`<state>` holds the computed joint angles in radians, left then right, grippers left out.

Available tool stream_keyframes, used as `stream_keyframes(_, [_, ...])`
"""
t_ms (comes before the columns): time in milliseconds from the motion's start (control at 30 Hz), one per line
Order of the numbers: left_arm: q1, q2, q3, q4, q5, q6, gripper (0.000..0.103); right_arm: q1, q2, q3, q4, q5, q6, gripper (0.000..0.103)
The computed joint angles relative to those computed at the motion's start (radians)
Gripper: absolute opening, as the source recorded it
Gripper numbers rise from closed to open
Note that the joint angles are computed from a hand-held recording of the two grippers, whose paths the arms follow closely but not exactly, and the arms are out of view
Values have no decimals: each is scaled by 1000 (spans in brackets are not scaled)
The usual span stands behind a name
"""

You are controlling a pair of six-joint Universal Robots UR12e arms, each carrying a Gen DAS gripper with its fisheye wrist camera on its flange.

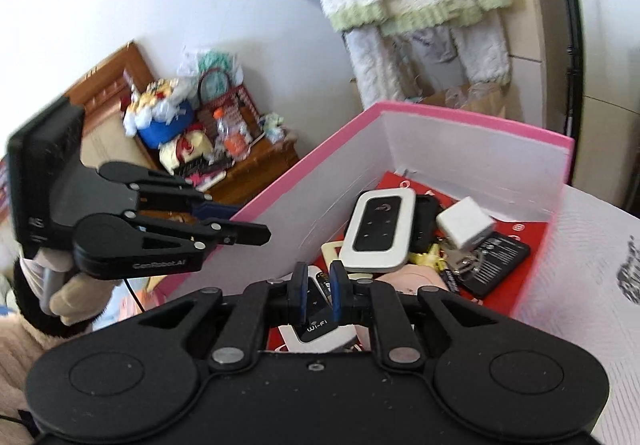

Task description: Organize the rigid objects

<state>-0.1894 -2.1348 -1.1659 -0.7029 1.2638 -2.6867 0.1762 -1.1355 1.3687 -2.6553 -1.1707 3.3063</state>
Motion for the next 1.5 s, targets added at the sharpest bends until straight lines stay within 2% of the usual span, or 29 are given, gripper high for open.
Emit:
stream_keyframes(133, [-7,8,-4,9,29,1,14,4,-19,27,-42,-38,6,17])
stream_keyframes(333, [-14,57,-54,61,49,10,14,19,-45,59,-93,-88,-24,25])
stream_keyframes(433, [-20,82,-78,80,54,20,14,22,-60,74,-104,-107,-22,35])
stream_keyframes(533, [-25,102,-90,68,41,35,14,28,-77,88,-108,-157,-16,44])
stream_keyframes(633, [-22,124,-103,34,-23,50,14,34,-96,102,-106,-202,-23,55])
stream_keyframes(700, [-25,142,-129,60,-41,59,17,35,-109,110,-96,-218,-22,76])
stream_keyframes(733, [-26,149,-138,66,-50,60,17,35,-115,113,-88,-222,-28,82])
stream_keyframes(767, [-26,155,-145,67,-62,63,20,40,-122,111,-59,-251,-36,98])
stream_keyframes(800, [-27,162,-152,65,-71,64,31,48,-127,103,-22,-295,-36,103])
stream_keyframes(833, [-28,168,-158,67,-72,58,40,56,-131,98,6,-338,-39,103])
stream_keyframes(867, [-30,173,-165,75,-70,51,58,61,-138,96,35,-377,-47,103])
stream_keyframes(900, [-31,178,-176,92,-69,43,70,67,-146,96,57,-418,-48,103])
stream_keyframes(967, [-32,184,-188,110,-68,30,75,73,-166,115,56,-478,-35,103])
stream_keyframes(1033, [-32,184,-188,105,-76,15,84,82,-186,148,14,-544,-4,103])
stream_keyframes(1100, [-35,181,-182,88,-77,0,99,93,-205,182,-30,-618,40,103])
stream_keyframes(1167, [-43,179,-176,75,-50,-16,101,100,-222,212,-61,-659,62,103])
stream_keyframes(1233, [-58,175,-165,55,7,-23,101,106,-237,235,-88,-682,81,103])
stream_keyframes(1300, [-66,175,-167,57,32,-44,101,111,-254,259,-109,-695,146,103])
stream_keyframes(1367, [-67,180,-183,75,16,-70,101,122,-267,271,-99,-729,223,103])
stream_keyframes(1433, [-64,184,-194,72,-19,-95,101,136,-272,276,-99,-756,261,103])
stream_keyframes(1500, [-63,189,-217,108,-41,-115,101,151,-269,271,-84,-796,287,103])
